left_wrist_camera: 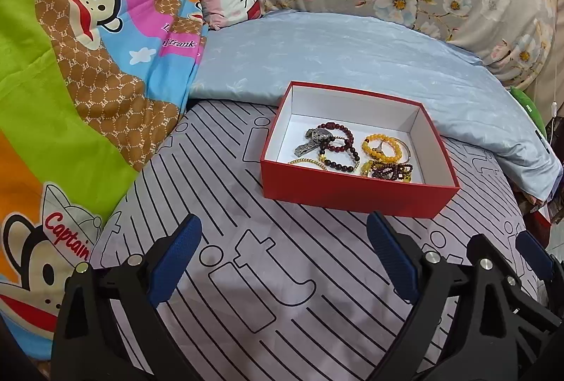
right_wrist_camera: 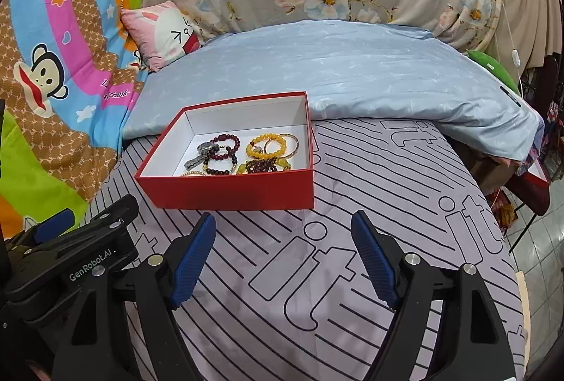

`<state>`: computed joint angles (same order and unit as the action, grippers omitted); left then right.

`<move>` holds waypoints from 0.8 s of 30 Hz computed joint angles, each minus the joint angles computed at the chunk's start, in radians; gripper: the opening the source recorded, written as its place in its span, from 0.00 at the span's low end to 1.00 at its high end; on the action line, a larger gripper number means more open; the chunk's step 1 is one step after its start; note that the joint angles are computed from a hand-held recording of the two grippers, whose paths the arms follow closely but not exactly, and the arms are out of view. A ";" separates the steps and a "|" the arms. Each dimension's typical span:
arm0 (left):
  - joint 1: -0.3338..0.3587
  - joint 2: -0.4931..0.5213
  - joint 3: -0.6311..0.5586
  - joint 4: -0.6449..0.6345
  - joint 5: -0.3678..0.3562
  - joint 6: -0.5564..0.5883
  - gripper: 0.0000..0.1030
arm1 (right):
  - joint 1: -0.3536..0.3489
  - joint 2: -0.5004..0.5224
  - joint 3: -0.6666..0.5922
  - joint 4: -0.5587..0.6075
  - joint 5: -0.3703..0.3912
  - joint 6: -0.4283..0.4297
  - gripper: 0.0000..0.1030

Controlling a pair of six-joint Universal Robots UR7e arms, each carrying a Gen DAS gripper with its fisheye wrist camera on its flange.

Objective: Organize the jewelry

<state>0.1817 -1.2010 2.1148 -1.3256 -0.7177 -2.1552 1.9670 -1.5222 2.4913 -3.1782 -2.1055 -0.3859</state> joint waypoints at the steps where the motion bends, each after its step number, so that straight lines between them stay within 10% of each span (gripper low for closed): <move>1: -0.001 0.000 0.001 0.000 -0.001 0.000 0.88 | 0.001 -0.003 0.002 0.002 -0.003 0.001 0.74; 24: 0.027 0.040 -0.030 0.029 -0.006 0.025 0.88 | -0.011 0.010 -0.007 0.000 -0.016 -0.016 0.74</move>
<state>0.2086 -1.1610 2.0844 -1.2969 -0.7234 -2.1305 1.9561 -1.5126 2.4846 -3.1778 -2.1217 -0.4017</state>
